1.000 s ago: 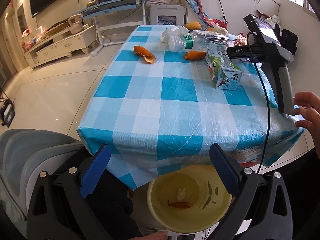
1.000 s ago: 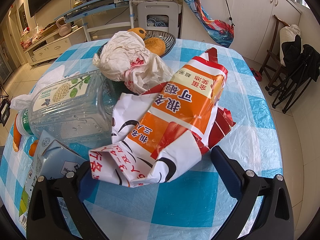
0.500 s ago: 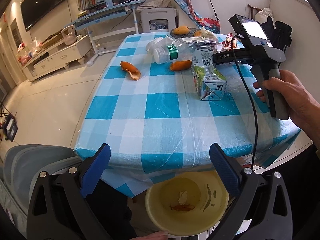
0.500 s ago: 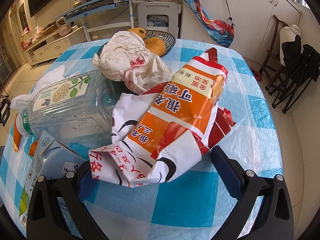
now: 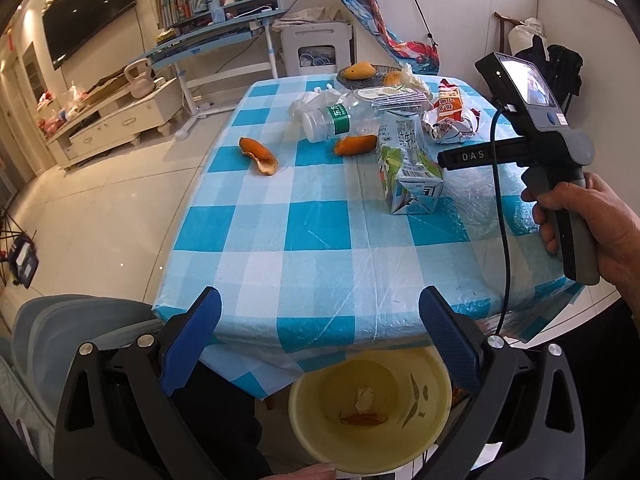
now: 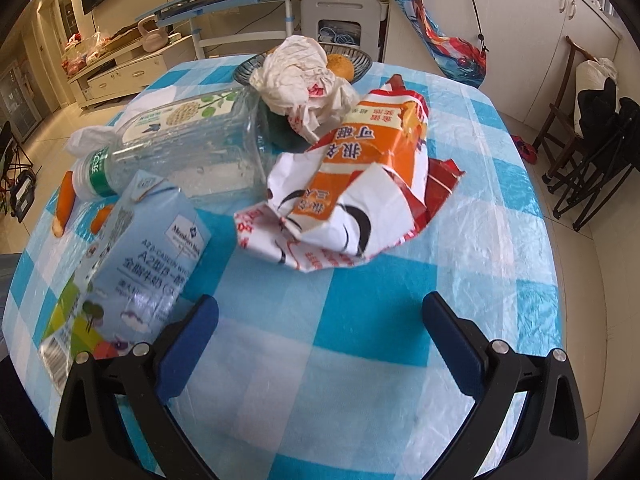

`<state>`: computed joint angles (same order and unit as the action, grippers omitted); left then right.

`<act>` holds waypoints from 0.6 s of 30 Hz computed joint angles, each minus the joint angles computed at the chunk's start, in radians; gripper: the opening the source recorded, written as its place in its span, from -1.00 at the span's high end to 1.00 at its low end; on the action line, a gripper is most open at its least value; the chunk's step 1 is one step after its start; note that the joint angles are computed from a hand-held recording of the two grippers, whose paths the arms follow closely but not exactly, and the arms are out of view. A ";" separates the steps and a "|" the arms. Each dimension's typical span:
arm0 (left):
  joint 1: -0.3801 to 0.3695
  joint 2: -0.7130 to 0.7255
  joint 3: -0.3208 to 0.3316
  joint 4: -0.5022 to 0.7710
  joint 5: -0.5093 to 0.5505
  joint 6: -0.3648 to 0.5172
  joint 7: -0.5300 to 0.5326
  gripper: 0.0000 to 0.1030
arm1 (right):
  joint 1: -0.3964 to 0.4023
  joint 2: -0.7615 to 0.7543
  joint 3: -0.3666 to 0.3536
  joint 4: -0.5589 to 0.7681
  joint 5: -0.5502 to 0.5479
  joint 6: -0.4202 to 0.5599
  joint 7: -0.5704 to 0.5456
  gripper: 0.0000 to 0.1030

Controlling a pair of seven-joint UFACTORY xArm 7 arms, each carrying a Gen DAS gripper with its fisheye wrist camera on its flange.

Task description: Collect trash

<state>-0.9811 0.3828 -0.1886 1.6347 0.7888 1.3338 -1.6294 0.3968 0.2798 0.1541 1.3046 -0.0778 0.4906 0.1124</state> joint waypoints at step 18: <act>-0.071 -0.034 -0.025 0.041 0.083 0.089 -0.085 -0.86 | -0.040 -0.537 0.052 -0.585 0.048 -0.318 0.107 -0.89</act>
<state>-1.0525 0.3483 -0.2139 1.6758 0.8714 1.4232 -1.7142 0.3568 -0.2570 0.2066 0.7200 -0.0293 0.1727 0.2194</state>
